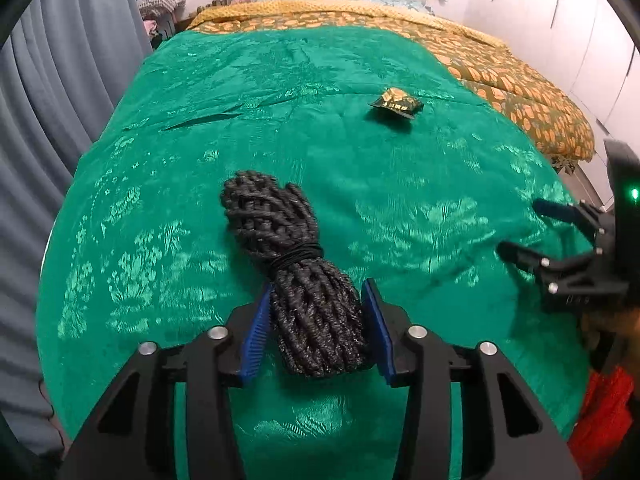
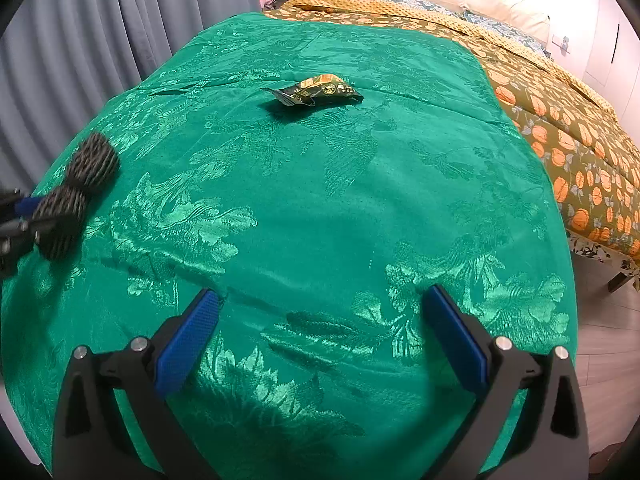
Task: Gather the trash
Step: 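Lower the left gripper onto the black mesh rope bundle and grasp it, then grasp the green snack packet with the right gripper while the left gripper holds the rope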
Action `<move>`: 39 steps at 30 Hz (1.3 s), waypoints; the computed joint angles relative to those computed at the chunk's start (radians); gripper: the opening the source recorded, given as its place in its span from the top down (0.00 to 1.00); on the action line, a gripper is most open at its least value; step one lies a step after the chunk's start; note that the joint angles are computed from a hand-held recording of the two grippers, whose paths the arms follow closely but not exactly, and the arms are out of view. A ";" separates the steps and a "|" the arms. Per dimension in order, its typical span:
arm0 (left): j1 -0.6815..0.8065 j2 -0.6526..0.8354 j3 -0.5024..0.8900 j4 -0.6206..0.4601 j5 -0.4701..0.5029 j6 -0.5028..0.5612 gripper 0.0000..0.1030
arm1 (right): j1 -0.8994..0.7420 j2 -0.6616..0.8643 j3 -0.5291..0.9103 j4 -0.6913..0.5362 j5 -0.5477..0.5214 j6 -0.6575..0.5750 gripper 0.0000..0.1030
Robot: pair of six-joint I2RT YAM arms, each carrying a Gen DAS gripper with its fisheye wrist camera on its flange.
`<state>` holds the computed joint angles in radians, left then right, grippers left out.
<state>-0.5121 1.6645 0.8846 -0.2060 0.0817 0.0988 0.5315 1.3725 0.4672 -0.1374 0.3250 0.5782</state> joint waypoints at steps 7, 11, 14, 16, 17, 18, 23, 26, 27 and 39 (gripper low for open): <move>-0.024 0.038 -0.034 0.132 -0.125 -0.021 0.11 | 0.002 0.000 0.000 0.001 0.000 0.002 0.04; -0.009 0.093 -0.014 0.156 -0.148 -0.017 0.07 | 0.003 -0.001 -0.001 -0.001 0.004 0.001 0.04; 0.023 0.111 0.010 0.126 -0.094 -0.043 0.05 | 0.003 -0.004 -0.001 -0.005 0.004 0.003 0.04; 0.041 0.122 0.021 0.116 -0.061 -0.048 0.04 | -0.001 -0.011 0.002 -0.012 -0.006 0.003 0.04; 0.042 0.125 0.024 0.117 -0.058 -0.047 0.04 | -0.017 -0.010 0.015 -0.023 -0.023 -0.001 0.04; 0.043 0.127 0.024 0.119 -0.058 -0.046 0.04 | -0.035 -0.009 0.026 -0.022 -0.041 -0.007 0.05; 0.043 0.130 0.022 0.127 -0.057 -0.050 0.04 | -0.186 0.074 0.183 -0.002 -0.171 0.002 0.05; 0.045 0.132 0.024 0.128 -0.055 -0.049 0.04 | -0.268 0.220 0.329 0.015 -0.281 0.055 0.12; 0.045 0.132 0.024 0.128 -0.054 -0.050 0.04 | -0.288 0.275 0.380 0.019 -0.305 0.077 0.18; 0.039 0.135 0.030 0.126 -0.057 -0.060 0.04 | -0.291 0.620 0.755 -0.062 -0.140 0.026 0.30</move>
<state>-0.4726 1.7991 0.9150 -0.0799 0.0251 0.0389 0.2406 1.9924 1.2220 -0.1995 0.1850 0.6037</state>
